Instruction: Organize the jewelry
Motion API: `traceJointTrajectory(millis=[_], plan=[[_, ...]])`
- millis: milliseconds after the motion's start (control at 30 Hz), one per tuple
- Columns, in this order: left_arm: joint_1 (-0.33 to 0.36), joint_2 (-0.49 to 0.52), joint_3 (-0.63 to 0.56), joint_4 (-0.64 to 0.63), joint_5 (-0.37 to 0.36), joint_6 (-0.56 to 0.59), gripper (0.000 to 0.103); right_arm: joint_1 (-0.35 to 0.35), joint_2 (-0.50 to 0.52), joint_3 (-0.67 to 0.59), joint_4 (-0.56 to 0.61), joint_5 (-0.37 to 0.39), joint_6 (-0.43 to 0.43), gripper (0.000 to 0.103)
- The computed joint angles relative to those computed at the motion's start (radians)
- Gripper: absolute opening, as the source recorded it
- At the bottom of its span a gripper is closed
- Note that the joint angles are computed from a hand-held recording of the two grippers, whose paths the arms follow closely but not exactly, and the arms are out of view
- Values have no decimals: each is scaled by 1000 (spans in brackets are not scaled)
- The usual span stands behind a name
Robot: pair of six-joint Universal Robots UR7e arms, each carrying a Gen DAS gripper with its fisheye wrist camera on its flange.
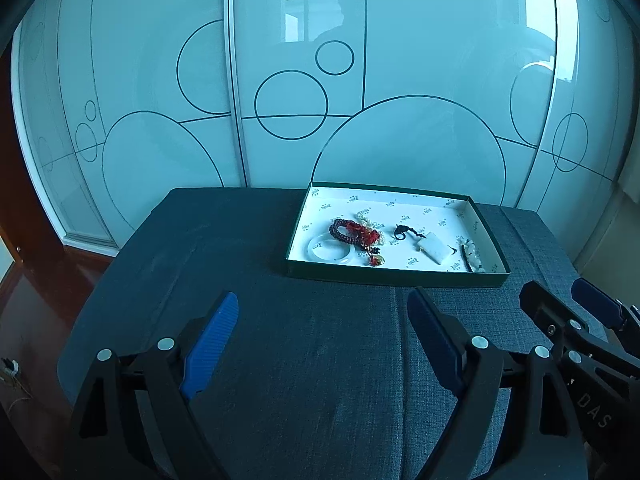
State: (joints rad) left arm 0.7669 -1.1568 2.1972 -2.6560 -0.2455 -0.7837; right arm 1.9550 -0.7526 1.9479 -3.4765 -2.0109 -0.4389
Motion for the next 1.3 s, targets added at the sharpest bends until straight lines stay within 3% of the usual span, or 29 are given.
traceJointTrajectory(millis=[433, 700, 933, 1300], plan=[[-4, -8, 13, -30, 4, 24, 85, 9, 4, 5, -15, -5, -1, 76], [-8, -22, 13, 57, 29, -46, 85, 9, 5, 8, -11, 5, -2, 76], [-10, -28, 25, -3, 25, -2, 86, 11, 3, 12, -12, 14, -3, 76], [-29, -32, 28, 35, 42, -35, 87, 15, -13, 30, -23, 16, -6, 76]])
